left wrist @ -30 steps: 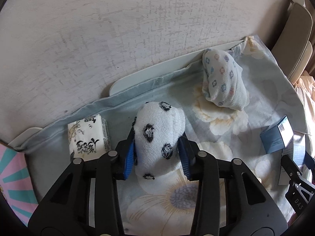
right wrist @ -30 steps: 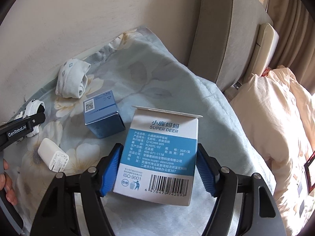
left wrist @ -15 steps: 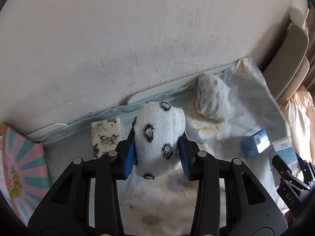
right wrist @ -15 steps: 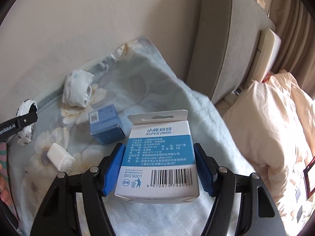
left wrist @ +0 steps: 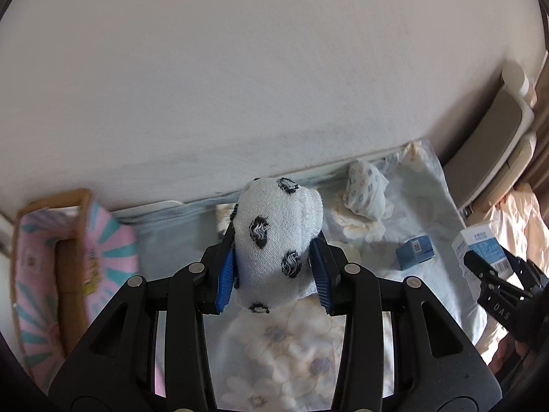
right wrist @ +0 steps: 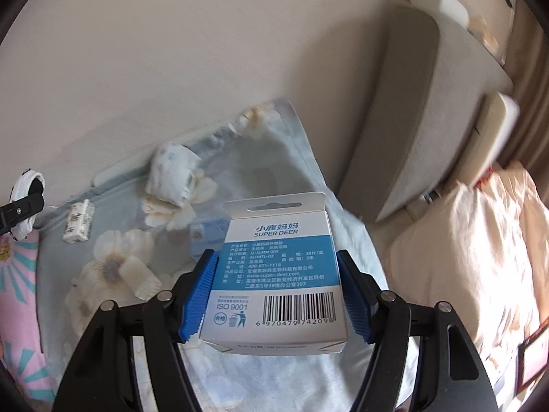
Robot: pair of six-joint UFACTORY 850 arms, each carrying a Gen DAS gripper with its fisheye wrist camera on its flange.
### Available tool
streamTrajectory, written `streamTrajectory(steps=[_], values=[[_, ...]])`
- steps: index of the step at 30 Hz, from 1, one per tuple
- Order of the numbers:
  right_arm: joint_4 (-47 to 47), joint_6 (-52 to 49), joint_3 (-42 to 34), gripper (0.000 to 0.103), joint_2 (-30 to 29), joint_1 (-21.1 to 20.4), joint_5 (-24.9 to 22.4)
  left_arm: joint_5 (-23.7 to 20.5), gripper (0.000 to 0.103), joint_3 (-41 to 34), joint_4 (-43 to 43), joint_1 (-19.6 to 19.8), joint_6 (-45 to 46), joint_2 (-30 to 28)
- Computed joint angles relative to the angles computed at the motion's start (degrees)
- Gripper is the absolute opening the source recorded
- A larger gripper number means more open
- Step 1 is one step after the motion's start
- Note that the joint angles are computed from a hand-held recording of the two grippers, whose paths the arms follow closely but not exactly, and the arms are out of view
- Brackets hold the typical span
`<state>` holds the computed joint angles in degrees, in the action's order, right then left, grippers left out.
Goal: Organize objects
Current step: 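Carry the sock and SUPER DEER box with both tools to the cardboard box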
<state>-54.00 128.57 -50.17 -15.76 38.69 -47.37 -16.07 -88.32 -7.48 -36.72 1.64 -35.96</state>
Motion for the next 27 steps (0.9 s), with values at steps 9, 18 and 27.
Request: streamTrajectory(steps=[9,18,27], values=[[-7.0,-11.1,-7.0,0.064,0.2,-1.2,0.7,2.3,0.036,7.5,15.2,2.7,-20.4,7.9],[-12.0,-26.6,-21.6,0.064,-7.9,-3.8,11.4,0.6,0.036,17.2,42.9,7.0,-54.9,16.0],[1.5,-57.1,-42.0,0.064,-21.6,-3.9,22.4,-3.5,0.036,26.1,56.4,9.9,-76.5,21.5]])
